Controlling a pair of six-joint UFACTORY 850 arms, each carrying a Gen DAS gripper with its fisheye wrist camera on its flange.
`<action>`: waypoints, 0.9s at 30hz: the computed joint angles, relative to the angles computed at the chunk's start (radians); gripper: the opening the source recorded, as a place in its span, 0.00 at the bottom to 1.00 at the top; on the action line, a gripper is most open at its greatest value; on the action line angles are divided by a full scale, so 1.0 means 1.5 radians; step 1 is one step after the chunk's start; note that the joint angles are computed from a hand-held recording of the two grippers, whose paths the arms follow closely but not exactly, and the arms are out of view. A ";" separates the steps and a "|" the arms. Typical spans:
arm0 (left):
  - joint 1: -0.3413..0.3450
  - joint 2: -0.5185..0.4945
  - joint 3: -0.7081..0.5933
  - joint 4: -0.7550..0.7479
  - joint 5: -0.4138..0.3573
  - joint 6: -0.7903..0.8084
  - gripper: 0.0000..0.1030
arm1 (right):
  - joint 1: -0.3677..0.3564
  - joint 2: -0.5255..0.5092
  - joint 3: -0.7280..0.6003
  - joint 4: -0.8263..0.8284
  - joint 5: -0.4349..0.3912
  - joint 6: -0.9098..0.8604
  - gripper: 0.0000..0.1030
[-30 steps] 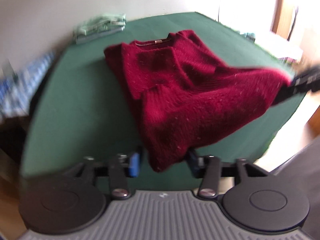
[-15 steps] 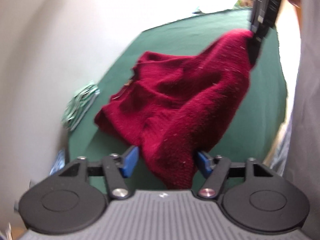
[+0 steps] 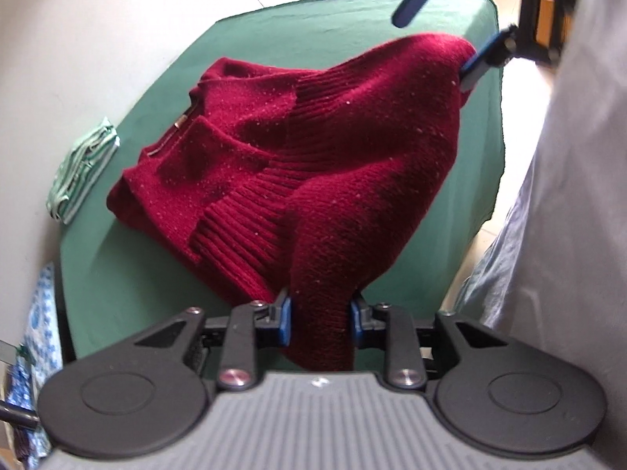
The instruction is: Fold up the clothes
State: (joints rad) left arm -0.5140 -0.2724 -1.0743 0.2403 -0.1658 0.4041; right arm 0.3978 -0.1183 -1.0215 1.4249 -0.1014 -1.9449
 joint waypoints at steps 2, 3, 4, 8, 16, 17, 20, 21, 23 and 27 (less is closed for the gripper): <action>0.004 -0.001 -0.010 -0.087 -0.015 0.074 0.28 | 0.000 -0.001 -0.010 -0.122 -0.013 -0.002 0.69; 0.005 0.000 -0.012 -0.117 -0.022 0.097 0.28 | -0.003 -0.004 -0.019 -0.191 -0.030 0.023 0.69; 0.008 0.000 -0.015 -0.140 -0.026 0.117 0.28 | -0.004 -0.010 -0.029 -0.261 -0.044 0.061 0.69; 0.013 -0.007 -0.016 -0.167 -0.025 0.131 0.25 | -0.010 -0.060 -0.089 -0.540 -0.128 0.292 0.36; 0.028 0.006 -0.025 -0.315 -0.080 0.215 0.21 | -0.067 -0.148 -0.259 -0.530 -0.401 0.638 0.25; 0.038 0.000 -0.043 -0.354 -0.109 0.240 0.21 | -0.078 -0.155 -0.273 -0.510 -0.425 0.651 0.25; 0.063 -0.029 -0.105 -0.424 -0.187 0.282 0.22 | -0.108 -0.187 -0.316 -0.454 -0.495 0.702 0.25; 0.071 -0.040 -0.127 -0.439 -0.212 0.290 0.22 | -0.116 -0.201 -0.335 -0.441 -0.515 0.718 0.24; 0.084 -0.065 -0.174 -0.457 -0.261 0.299 0.22 | -0.124 -0.216 -0.353 -0.426 -0.531 0.755 0.24; 0.111 -0.131 -0.283 -0.484 -0.363 0.299 0.23 | -0.138 -0.236 -0.385 -0.392 -0.543 0.821 0.24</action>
State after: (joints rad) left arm -0.3481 -0.4686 -1.4986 -0.4857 -0.7097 0.8519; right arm 0.1902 -0.4728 -1.5995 0.8373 -0.9159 -0.7137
